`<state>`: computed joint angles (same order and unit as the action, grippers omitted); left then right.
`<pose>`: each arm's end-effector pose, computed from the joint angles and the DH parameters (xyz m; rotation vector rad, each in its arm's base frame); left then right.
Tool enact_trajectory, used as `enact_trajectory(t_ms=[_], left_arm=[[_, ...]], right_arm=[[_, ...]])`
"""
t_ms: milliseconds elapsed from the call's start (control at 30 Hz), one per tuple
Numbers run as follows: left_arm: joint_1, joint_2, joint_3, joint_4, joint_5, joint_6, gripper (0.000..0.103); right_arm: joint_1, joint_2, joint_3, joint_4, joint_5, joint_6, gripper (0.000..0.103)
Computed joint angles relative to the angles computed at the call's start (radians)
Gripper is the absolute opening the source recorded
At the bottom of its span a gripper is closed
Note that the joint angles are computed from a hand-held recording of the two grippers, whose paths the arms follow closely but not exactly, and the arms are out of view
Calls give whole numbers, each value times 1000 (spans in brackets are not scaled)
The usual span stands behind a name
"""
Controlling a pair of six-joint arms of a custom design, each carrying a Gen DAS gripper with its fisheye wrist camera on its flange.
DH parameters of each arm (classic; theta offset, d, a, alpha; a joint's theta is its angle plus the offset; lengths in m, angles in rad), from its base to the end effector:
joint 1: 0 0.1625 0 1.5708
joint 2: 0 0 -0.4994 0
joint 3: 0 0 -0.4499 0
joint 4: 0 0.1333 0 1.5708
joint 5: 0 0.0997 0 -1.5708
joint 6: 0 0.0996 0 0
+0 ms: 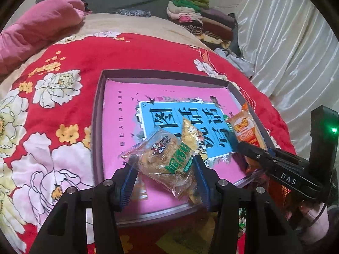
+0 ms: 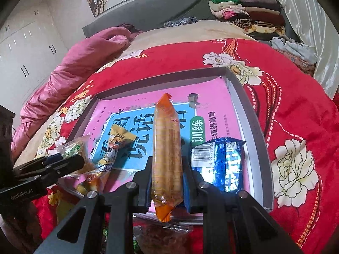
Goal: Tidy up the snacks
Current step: 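Lower the cookie bag into the tray with the left tool while the right tool releases the bread stick there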
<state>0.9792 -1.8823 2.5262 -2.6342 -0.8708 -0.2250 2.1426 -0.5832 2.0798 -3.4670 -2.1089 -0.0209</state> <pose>-0.0195 -0.3831 0.3388 0.2676 2.5210 -0.8602 0.3805 -0.4393 -0.0511 0.6307 -2.5709 0.7133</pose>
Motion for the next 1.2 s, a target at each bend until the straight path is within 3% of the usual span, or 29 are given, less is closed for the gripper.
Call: enact_trajectory(t_ms=[500, 1200], left_arm=[[20, -16, -11, 84, 30, -29, 54], [-9, -30, -2, 108, 42, -31, 54]], right_arm=[[-5, -19, 28, -3, 14, 19, 24], [0, -37, 59, -42, 12, 24, 26]])
